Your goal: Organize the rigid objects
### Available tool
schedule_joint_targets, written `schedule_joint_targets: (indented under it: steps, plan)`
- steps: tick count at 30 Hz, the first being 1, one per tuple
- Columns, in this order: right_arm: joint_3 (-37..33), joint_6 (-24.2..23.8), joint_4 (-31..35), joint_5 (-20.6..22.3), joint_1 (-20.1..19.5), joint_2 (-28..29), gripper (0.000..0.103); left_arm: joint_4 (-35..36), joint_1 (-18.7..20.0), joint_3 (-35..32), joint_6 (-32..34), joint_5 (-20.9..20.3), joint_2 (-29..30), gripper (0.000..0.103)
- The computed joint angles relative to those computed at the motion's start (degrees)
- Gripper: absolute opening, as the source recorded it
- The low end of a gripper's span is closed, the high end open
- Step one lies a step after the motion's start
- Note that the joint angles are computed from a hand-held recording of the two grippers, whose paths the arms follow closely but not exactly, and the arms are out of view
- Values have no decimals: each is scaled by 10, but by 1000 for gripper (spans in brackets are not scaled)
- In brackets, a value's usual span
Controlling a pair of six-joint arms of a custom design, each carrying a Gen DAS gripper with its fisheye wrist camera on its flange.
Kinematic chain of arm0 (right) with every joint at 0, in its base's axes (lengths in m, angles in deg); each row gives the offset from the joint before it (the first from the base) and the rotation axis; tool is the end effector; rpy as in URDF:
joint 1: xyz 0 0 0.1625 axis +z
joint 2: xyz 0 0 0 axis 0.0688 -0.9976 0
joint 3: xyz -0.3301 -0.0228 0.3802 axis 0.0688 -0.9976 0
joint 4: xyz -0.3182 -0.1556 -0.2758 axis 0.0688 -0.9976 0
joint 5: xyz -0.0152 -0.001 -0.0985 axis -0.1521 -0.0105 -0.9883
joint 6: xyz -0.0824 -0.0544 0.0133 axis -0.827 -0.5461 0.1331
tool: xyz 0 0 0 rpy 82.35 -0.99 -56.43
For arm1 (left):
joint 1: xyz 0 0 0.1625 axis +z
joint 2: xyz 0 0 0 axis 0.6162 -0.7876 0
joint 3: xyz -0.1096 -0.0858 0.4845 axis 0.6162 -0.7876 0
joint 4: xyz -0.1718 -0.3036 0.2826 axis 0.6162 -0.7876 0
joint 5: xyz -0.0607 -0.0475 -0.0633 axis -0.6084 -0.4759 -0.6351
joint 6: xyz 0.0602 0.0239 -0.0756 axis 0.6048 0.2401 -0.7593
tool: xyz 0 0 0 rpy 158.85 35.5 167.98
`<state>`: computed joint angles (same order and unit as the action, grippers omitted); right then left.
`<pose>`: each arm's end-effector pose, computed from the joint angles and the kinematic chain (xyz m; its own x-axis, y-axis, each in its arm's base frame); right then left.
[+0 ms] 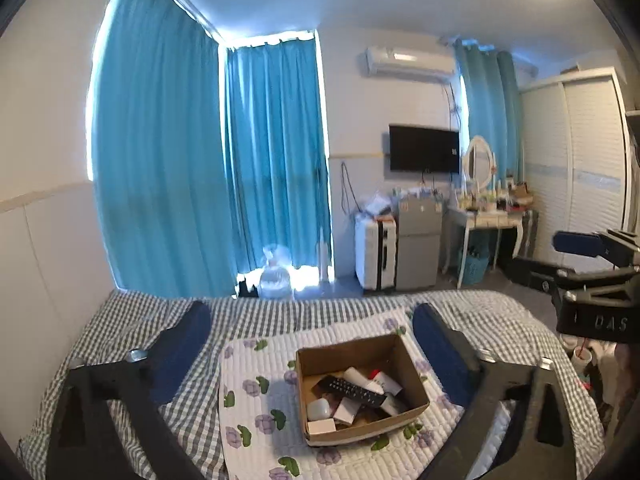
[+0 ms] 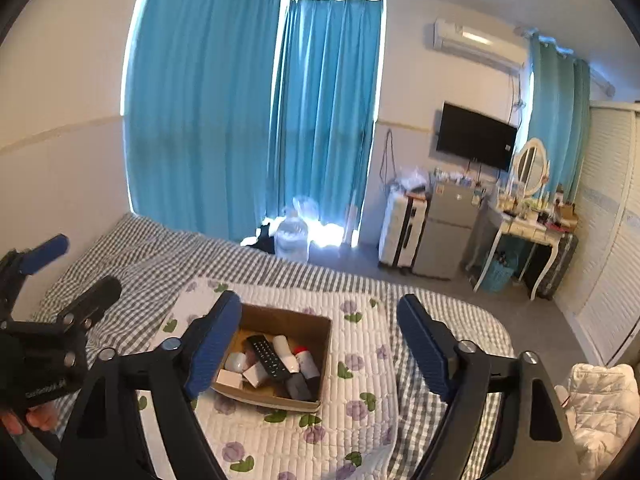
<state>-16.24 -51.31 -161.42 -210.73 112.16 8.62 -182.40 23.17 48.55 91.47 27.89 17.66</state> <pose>0.3941 -0.6973 0.3566 -0.5647 0.3616 0.7419 -0.6091 0.4240 -0.6703 -0.1983 -0.7661 0.4802 -0.6670 0.0152 -0.7449 0.7234 0.2522 -0.6427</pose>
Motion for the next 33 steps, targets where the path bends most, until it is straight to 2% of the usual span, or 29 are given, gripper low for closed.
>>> schedule_joint_targets:
  steps: [3, 5, 8, 10, 12, 15, 17, 19, 21, 24, 27, 33]
  plan:
    - [12, -70, -98, -1, 5, 11, 100, -29, 3, 19, 11, -3, -2, 103]
    - [33, -81, -135, 6, 0, 12, 103, -43, 10, 25, 12, -4, 2, 103]
    - [71, -34, -145, 43, -24, 7, 103, -73, 29, 31, 11, -21, 15, 103]
    - [90, 4, -140, 79, -48, 9, 103, -110, 38, 33, 24, -17, 29, 103]
    - [106, 28, -130, 118, -75, 12, 103, -135, 52, 36, 31, -30, 42, 103]
    - [124, 36, -172, 169, -111, 27, 103, -174, 75, 31, 41, -44, 69, 103]
    - [129, 16, -226, 193, -131, 44, 103, -203, 88, 29, 57, -51, 85, 103]
    - [129, -9, -273, 203, -145, 60, 103, -199, 101, 33, 57, -58, 93, 103]
    - [136, -16, -282, 202, -152, 65, 103, -170, 109, 39, 34, -59, 91, 103]
    - [135, -18, -287, 204, -156, 67, 103, -161, 115, 41, 18, -56, 93, 103]
    - [141, 0, -288, 214, -158, 64, 103, -123, 120, 48, -26, -71, 82, 103]
    - [146, -6, -281, 211, -159, 67, 103, -146, 118, 51, -13, -70, 85, 103]
